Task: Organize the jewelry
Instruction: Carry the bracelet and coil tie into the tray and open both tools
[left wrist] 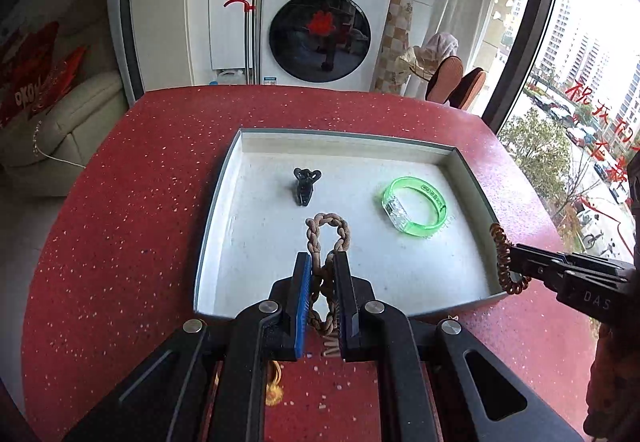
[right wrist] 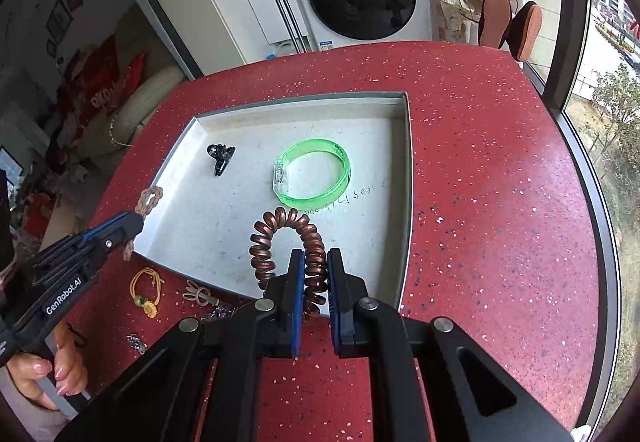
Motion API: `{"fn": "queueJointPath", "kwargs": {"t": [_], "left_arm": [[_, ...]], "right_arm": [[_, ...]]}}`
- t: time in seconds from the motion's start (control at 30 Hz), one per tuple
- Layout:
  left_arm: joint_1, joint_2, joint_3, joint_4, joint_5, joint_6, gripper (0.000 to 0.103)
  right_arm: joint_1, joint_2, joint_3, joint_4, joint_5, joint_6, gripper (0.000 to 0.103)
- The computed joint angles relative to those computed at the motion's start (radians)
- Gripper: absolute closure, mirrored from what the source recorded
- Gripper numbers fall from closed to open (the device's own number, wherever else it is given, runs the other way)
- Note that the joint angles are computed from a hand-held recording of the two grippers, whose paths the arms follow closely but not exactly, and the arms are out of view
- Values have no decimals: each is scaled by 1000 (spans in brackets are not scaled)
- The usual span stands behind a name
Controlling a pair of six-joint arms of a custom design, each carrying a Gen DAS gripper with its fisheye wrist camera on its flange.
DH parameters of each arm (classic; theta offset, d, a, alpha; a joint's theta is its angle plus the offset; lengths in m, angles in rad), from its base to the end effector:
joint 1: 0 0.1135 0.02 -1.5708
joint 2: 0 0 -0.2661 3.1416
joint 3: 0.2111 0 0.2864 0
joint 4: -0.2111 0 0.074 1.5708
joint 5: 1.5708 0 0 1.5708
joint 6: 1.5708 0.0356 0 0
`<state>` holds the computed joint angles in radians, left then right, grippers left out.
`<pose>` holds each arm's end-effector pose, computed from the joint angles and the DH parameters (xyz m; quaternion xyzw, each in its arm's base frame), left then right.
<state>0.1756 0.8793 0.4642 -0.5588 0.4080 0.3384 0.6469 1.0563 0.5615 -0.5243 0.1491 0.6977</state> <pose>0.1903 0.0194 0.1722 0.1355 0.9280 -0.1141 0.3277 0.1797 0.1291 0.1720 0.0447 0.9587 0.1131 0.2571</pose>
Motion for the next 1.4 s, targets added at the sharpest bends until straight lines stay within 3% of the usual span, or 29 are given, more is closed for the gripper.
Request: {"fn": "queueJointPath", "kwargs": {"t": [0.2,0.4,0.83,0.97,1.0,1.1,1.13,1.4], "left_arm": [[-129,232,69,137,-108,-57,74],[-190,404,125,221,-185,-79,74],[-228,580,158,365,-299,-142,74],[-252,568,125,422,-336,-134,73],[-262,561,116,431,-352,-126,73],[-280,550,116,419,-380,-117,73],[-281,550,121,410,-378,-117,73],[-258,519,111,390,-330,-129,73]], "right_arm": [[-81,151,26,67,-84,-63,91],[-117,281,62,112,-91,-101,91],[-156,378,114,189,1,-170,91],[-143,370,108,189,14,-171,89],[-143,369,109,189,10,-170,87],[-149,349,99,193,-14,-160,62],[-151,332,91,198,-20,-156,58],[-161,144,18,176,-43,-90,56]]}}
